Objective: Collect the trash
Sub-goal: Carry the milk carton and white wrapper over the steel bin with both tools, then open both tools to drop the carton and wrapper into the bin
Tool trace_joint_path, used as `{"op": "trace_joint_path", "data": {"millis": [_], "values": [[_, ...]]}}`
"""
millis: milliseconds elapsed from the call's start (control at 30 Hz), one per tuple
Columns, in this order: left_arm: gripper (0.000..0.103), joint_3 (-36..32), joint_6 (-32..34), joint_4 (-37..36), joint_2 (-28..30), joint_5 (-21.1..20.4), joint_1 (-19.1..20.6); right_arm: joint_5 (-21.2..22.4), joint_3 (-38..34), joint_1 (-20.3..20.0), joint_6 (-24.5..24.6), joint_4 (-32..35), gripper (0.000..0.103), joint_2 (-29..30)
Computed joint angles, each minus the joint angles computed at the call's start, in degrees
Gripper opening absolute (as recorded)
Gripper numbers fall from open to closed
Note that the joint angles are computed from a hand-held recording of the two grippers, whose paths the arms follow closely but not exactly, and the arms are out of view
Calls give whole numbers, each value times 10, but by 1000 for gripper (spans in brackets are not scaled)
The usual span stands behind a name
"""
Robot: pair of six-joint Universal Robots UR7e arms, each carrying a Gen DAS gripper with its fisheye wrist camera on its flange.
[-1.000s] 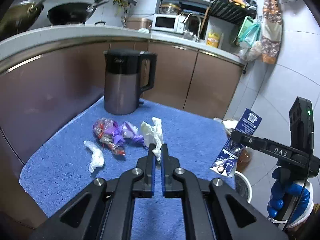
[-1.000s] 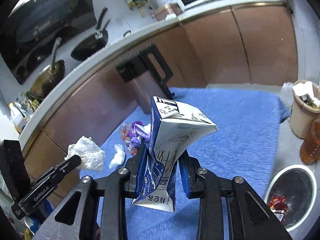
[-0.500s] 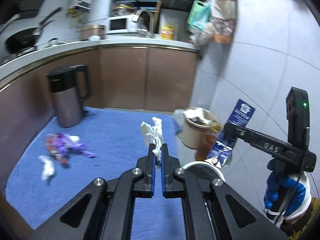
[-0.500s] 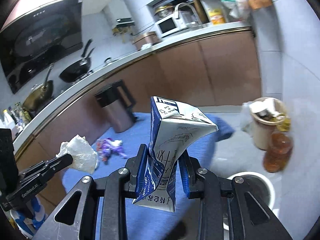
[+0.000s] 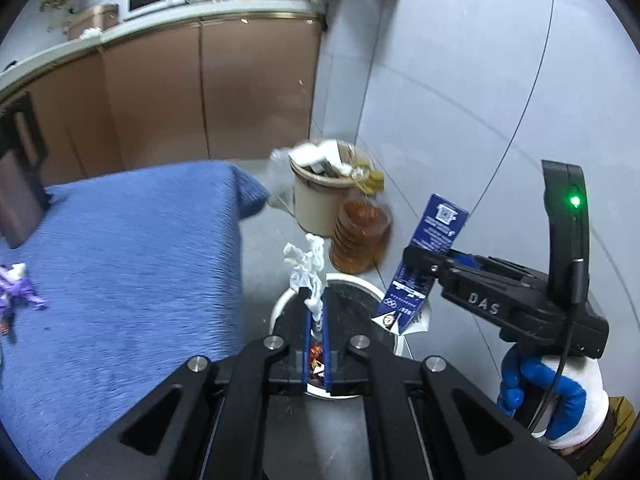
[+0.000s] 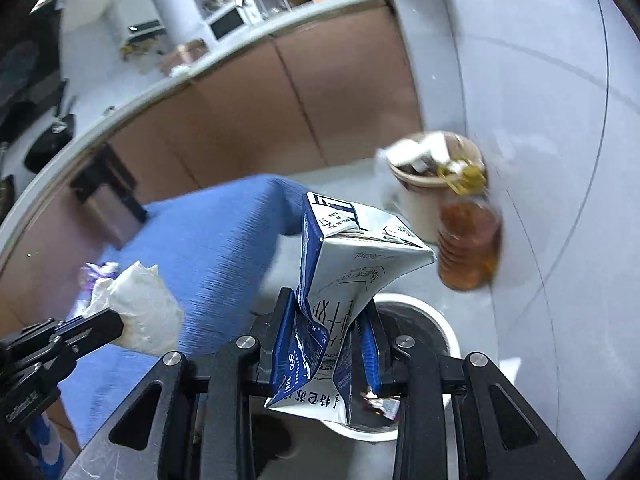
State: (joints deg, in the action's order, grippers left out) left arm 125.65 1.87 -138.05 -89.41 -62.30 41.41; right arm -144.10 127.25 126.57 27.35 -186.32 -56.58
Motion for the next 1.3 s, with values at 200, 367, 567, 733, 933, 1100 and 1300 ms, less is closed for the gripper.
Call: {"op": "trace_joint_path", "data": {"millis": [200,367,567,733,933,1100,1300], "values": [[6,-16,15,-24,78,-22,30,7,14,-54,-8,1,31,14],[6,-29,13,-22,113,-50,58,5,19,-92,2,10,32,31],[6,-36,8,-25,129,-67,74,7,30,-121,6,3,41,39],[6,-35,5,-21,127,-71,76,7,34,-123,14,1,43,42],[6,-36,-4,-15,123,-80,78,-3,40,-110,31,4,45,34],[7,-34,-13,-11,124,-74,73,-24,49,-92,49,11,46,21],[26,-39,-26,-6,139,-85,78,-45,57,-70,70,25,47,7]]}}
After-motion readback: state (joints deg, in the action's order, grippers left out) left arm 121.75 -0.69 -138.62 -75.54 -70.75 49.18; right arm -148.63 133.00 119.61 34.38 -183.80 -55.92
